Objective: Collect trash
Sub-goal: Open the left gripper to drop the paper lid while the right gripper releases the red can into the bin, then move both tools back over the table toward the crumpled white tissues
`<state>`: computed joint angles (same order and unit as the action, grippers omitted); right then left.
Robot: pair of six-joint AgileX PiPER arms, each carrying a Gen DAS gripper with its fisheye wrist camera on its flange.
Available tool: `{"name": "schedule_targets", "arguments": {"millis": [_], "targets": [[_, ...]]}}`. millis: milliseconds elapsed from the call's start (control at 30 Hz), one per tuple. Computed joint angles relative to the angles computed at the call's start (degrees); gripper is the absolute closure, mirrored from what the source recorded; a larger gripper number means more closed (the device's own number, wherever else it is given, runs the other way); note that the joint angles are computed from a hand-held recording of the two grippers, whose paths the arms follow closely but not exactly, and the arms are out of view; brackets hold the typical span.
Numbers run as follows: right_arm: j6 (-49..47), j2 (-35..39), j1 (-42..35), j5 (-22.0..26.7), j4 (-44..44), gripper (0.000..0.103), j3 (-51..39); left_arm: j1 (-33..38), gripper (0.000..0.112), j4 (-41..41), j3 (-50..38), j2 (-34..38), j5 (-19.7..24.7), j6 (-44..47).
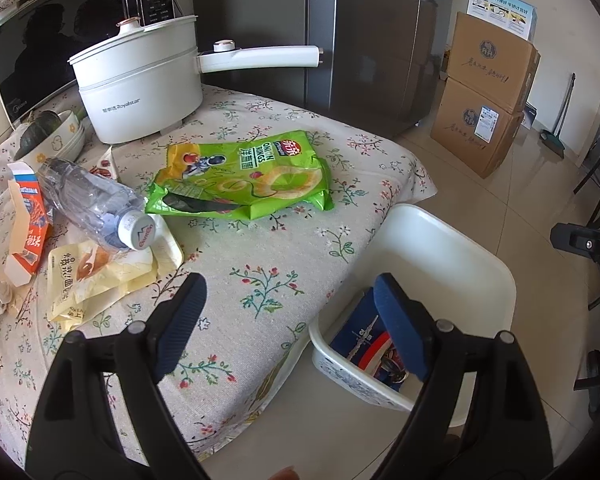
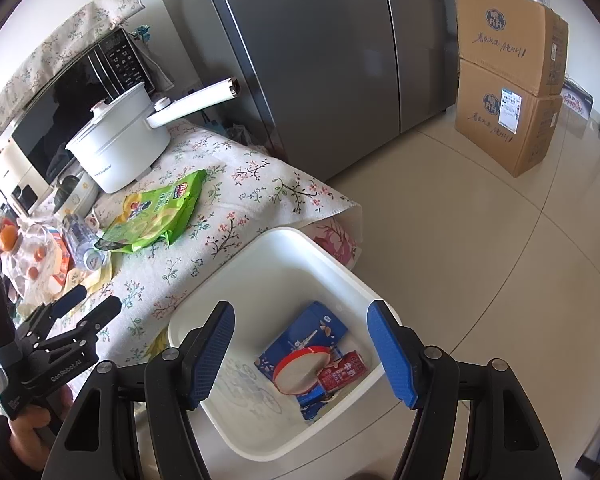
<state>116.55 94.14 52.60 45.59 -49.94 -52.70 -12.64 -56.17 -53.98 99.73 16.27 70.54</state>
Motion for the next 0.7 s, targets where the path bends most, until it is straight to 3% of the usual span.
{"name": "schedule_targets", "arguments": {"millis": [233, 700], "targets": [[-1.30, 0.79, 0.44, 1.14, 0.17, 0.032, -1.70, 2.28, 0.020, -0.16, 0.77, -1.96, 0.92, 1.79], [-4.78, 5.26, 0.03, 2.82, -1.34, 0.028, -10.40, 11.67, 0.016, 0.96, -1.47, -3.27, 5.40, 3.33]]}}
